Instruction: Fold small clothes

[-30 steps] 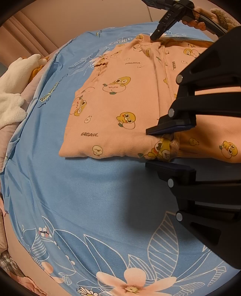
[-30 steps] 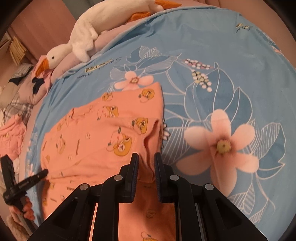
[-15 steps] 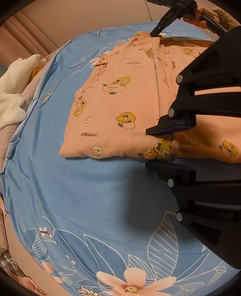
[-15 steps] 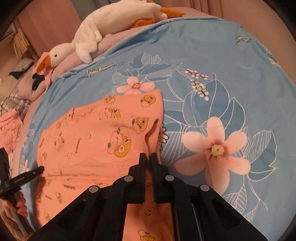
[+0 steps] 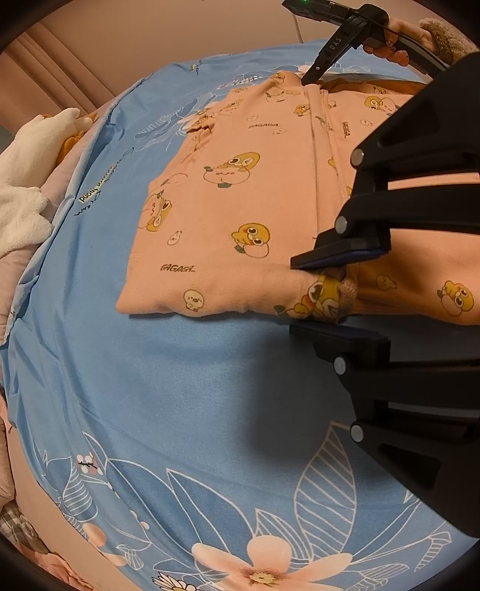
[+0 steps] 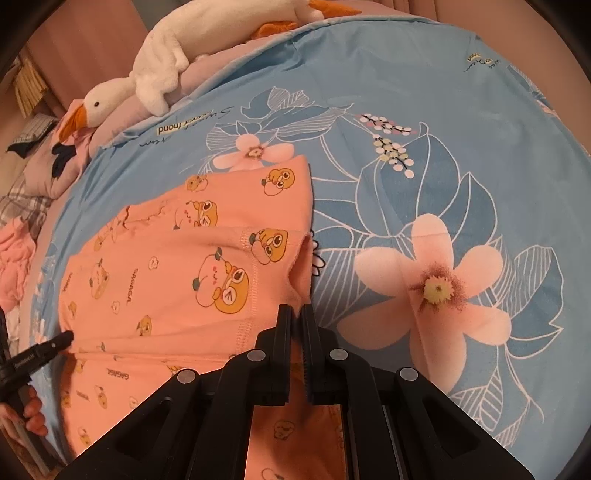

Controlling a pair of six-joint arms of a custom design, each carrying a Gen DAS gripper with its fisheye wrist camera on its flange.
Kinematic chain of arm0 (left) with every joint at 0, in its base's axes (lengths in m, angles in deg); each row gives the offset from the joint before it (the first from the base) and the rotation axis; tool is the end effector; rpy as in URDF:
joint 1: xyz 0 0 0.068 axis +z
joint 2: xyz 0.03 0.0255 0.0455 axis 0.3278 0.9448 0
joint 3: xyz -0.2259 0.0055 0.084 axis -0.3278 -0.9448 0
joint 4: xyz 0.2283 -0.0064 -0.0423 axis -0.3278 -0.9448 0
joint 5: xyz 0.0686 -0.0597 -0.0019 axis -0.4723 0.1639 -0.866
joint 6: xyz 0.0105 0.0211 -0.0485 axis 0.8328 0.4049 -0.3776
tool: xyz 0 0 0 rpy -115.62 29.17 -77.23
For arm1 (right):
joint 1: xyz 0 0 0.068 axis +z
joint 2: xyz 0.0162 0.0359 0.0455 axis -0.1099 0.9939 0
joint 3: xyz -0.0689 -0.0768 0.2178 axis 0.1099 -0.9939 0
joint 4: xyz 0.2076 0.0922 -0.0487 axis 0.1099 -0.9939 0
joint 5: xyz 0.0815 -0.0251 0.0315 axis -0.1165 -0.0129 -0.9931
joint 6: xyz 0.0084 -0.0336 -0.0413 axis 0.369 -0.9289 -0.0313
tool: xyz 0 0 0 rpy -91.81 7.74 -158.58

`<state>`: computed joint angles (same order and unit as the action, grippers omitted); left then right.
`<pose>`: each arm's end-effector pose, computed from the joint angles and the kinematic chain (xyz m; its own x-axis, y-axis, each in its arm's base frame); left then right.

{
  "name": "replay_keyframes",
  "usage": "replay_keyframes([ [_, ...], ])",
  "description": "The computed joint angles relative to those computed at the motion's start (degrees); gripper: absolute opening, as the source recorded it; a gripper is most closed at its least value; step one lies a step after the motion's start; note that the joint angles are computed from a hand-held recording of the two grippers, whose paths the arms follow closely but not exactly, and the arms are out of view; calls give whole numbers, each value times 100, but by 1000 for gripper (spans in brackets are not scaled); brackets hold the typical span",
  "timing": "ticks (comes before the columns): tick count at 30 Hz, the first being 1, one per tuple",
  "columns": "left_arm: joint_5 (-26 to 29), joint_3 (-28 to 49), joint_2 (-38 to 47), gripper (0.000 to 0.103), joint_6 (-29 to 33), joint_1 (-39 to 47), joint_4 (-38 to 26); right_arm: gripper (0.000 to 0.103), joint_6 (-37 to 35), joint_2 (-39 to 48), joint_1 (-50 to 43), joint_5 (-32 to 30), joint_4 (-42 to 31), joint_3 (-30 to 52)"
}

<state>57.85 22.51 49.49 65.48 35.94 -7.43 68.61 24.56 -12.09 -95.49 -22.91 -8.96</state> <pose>0.1616 0.0380 0.0977 -0.8031 -0.4756 -0.3589 -0.3535 0.8652 -0.3556 0.2427 -0.0117 0.0877 -0.8726 -0.0287 -0.4876 -0.1766 0.9492 0.2603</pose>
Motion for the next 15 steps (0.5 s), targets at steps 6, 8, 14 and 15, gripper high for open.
replay_keyframes([
  [6,153,-13,-5,30,-35,131,-2,7,61,113,2,22,87,18],
  [8,129,4,-52,30,-12,116,-65,7,118,67,40,128,73,17],
  [14,556,24,-1171,48,19,410,-889,10,-8,-564,7,174,0,-211],
  [15,419,15,-1647,50,7,293,-1177,12,-31,-762,6,210,-12,-290],
])
